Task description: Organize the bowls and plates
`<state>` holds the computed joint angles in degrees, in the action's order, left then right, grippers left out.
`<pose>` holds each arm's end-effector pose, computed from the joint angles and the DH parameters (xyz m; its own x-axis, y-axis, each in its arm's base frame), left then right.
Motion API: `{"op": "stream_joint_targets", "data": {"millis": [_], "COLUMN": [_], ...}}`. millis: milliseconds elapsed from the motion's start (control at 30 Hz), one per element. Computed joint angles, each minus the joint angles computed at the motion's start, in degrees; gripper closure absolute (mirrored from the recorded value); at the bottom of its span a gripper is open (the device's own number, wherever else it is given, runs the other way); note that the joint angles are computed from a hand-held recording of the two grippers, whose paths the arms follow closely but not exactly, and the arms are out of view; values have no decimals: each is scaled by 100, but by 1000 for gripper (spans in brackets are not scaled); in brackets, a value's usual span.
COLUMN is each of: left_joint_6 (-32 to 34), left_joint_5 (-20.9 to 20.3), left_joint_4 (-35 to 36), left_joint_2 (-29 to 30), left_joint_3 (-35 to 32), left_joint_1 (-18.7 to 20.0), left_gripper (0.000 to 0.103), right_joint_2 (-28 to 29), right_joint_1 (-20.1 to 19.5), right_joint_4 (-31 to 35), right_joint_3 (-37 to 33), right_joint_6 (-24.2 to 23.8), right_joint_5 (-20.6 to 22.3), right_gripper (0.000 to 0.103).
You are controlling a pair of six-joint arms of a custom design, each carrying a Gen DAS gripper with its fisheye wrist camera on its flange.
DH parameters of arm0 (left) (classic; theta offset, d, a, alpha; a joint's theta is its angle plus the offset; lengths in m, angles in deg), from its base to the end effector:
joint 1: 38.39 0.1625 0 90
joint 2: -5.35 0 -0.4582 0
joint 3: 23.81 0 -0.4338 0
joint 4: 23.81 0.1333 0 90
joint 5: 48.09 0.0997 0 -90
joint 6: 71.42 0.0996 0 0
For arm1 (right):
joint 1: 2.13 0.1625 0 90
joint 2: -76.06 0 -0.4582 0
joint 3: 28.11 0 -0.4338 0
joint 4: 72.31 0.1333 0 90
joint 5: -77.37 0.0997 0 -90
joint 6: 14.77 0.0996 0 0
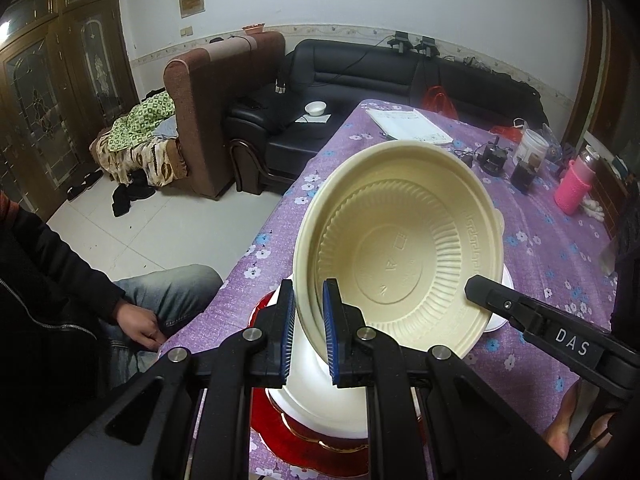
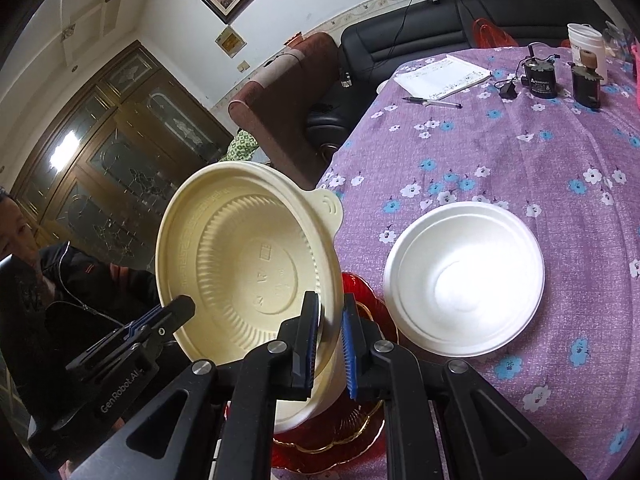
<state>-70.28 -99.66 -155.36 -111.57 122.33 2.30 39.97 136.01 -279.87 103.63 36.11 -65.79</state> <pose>-0.0890 -0.3340 0.3043 -0.5965 0.5200 -0.6113 0.7528 0.6267 -0.2014 0.3652 -0.2553 -0.0175 -0.9289 0.3243 0.1790 0.0470 0.5825 -0.8115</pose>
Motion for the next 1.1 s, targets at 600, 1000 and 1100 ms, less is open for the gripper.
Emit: {"op": "stream_joint_targets", "data": {"millis": [600,1000,1100], "left_joint_6": [58,74,83], "left_joint_5": [-63,-126,-139], "left_joint_4": [-5,-257,-313], "left_joint_2": [152,483,538], "left_joint_3": [-75,-83,-83], "left_joint_1": [290,541,589], "left_gripper": [91,91,91], "right_joint_2": [129,223,223], "right_joint_1": [-123,-168,-165], "right_joint_4": [41,195,206], "right_joint_3": [-64,-122,-123], "right_joint_6": [-15,72,77], "right_joint_5": [131,90,81], "right_gripper": [92,92,92]}}
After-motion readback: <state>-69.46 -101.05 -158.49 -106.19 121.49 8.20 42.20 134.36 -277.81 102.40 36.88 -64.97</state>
